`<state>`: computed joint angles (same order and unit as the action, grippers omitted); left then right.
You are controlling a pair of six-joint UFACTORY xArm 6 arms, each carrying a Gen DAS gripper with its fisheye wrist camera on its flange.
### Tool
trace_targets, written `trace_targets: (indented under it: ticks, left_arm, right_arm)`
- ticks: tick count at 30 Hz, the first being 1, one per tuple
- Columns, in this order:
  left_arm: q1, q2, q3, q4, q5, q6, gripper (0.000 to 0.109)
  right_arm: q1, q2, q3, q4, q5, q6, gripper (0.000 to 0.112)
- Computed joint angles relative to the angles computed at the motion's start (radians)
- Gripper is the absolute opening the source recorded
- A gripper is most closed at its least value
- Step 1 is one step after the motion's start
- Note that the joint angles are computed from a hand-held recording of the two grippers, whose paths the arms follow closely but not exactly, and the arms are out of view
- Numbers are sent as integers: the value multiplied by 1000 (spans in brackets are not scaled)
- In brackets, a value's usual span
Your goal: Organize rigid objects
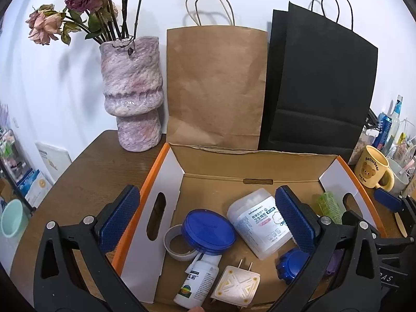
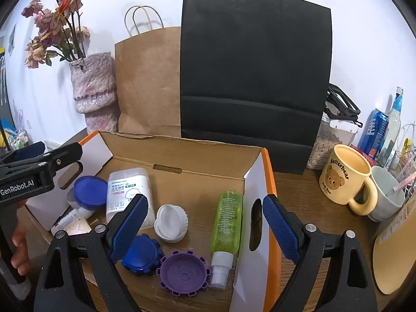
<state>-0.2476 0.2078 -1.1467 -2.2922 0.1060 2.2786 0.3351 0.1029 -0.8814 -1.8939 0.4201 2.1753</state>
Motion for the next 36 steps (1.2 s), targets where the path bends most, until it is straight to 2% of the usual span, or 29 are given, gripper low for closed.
trace_targets:
  ticks: [8, 20, 29, 36]
  left_arm:
    - [-8, -28, 41, 123, 17, -111, 103]
    - [20, -129, 134, 24, 62, 18, 103]
    - [39, -246, 264, 22, 100, 38, 103]
    - [64, -372, 392, 54, 136, 23, 103]
  right_arm:
    - [7, -5, 5, 4, 9, -2, 94]
    - [57, -89, 67, 5, 59, 9, 94]
    - [134, -220, 180, 40, 125, 2, 94]
    - [220, -330, 281, 116, 198, -16, 94]
